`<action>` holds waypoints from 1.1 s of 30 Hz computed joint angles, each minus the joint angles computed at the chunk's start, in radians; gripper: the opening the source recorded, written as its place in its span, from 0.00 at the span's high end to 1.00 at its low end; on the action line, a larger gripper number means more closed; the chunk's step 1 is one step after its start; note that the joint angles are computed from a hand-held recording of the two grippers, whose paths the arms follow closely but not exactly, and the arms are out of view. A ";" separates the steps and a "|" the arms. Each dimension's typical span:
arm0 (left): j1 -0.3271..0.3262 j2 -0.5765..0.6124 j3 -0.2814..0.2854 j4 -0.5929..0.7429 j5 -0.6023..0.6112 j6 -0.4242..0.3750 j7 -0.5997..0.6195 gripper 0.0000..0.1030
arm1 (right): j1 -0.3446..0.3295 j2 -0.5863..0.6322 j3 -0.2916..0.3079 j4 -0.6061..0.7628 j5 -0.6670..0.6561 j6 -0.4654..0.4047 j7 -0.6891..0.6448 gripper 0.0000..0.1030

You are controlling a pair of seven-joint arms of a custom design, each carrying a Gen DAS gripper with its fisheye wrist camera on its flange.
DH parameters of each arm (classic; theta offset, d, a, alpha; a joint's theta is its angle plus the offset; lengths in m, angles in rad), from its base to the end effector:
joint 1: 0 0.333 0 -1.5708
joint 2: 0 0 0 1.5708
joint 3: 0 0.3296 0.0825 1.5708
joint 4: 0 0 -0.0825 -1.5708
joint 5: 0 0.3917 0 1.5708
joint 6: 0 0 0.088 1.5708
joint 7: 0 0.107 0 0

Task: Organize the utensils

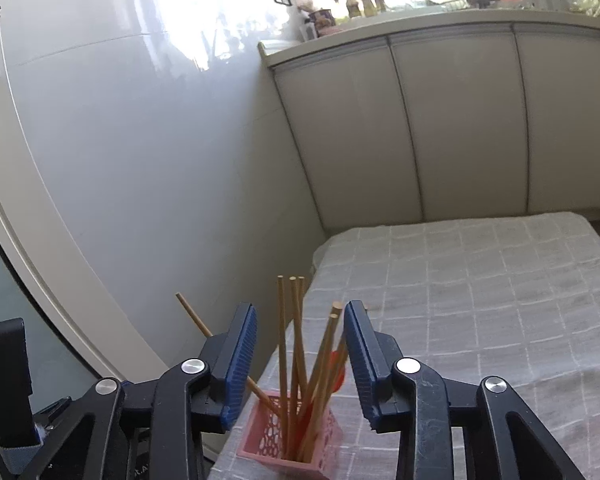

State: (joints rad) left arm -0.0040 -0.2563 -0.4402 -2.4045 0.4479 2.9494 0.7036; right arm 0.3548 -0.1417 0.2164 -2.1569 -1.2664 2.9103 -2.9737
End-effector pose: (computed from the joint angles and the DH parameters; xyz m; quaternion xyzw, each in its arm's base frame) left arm 0.4421 -0.2546 0.4954 -0.6437 0.6539 -0.3326 0.2176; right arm 0.4244 0.3481 0.5365 -0.6008 0.6142 -0.2334 0.4553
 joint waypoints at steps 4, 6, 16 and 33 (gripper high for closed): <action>-0.063 -0.019 0.016 0.001 -0.069 -0.038 0.046 0.12 | -0.004 -0.109 0.003 -0.089 0.066 -0.030 -0.070 0.35; -0.065 -0.040 -0.006 0.005 -0.059 -0.059 0.037 0.07 | -0.018 -0.174 0.014 -0.137 0.098 -0.047 -0.102 0.28; -0.063 -0.214 -0.111 0.023 0.010 -0.178 -0.043 0.01 | -0.016 -0.460 0.053 -0.301 0.357 -0.206 -0.347 0.00; -0.022 -0.370 -0.223 -0.016 -0.026 -0.267 -0.141 0.01 | 0.009 -0.581 0.154 -0.327 0.574 -0.514 -0.514 0.00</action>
State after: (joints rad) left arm -0.0263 -0.6268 -0.6635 -2.4202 0.4219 2.6821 0.5627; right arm 0.3640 -0.7224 0.3701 -2.4835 -0.6926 2.3967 -3.4879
